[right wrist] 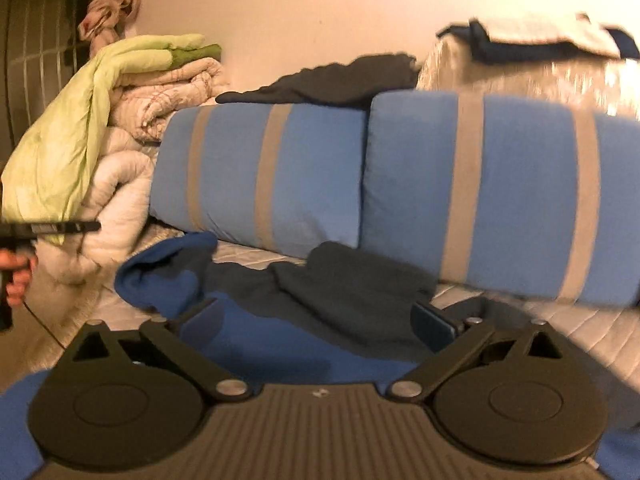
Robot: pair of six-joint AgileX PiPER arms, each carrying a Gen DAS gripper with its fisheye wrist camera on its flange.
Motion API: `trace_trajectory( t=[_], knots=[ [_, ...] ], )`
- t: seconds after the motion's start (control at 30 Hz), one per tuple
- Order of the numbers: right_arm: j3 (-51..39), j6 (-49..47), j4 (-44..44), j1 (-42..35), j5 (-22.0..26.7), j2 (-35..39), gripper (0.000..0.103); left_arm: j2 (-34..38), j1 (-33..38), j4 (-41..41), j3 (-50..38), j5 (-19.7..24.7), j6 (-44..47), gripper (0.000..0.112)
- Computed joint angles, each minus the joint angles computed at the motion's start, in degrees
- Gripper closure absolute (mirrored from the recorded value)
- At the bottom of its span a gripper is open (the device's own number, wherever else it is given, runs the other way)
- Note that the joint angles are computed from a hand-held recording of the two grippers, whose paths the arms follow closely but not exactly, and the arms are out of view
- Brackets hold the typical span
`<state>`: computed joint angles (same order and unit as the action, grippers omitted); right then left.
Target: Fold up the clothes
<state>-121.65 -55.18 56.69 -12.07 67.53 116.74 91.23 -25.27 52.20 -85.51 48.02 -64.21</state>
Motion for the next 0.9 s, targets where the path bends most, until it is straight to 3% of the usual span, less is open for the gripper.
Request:
trace_trajectory(
  t=[0.27, 0.43, 0.63, 0.67, 0.73, 0.8, 0.9],
  knots=[
    [11.8, 4.8, 1.8, 6.7, -8.4, -0.9, 0.000, 6.1, 6.0, -1.3, -0.5, -2.4, 5.3, 0.032],
    [16.5, 2.8, 5.1, 9.1, -12.9, 0.7, 0.000, 13.0, 8.4, 0.5, -6.7, 0.2, 8.0, 0.032],
    [16.1, 5.0, 2.5, 10.0, -14.7, 3.4, 0.000, 20.5, 12.3, -5.3, -17.3, 2.9, 16.1, 0.037],
    [16.5, 4.1, 2.4, 10.0, -15.6, 3.2, 0.000, 21.5, 12.8, -6.5, -19.0, 3.7, 17.4, 0.040],
    [16.6, 4.1, 2.4, 9.8, -16.0, 3.3, 0.000, 23.3, 13.9, -10.3, -22.7, 5.2, 20.5, 0.059],
    [14.1, 7.5, 1.5, 9.4, -13.7, 5.1, 0.000, 25.4, 14.2, -12.3, -27.2, 8.9, 21.7, 0.097],
    [10.2, 13.4, -0.8, 9.1, -10.4, 7.8, 0.000, 25.6, 13.3, -9.7, -29.7, 12.1, 18.7, 0.102]
  ],
)
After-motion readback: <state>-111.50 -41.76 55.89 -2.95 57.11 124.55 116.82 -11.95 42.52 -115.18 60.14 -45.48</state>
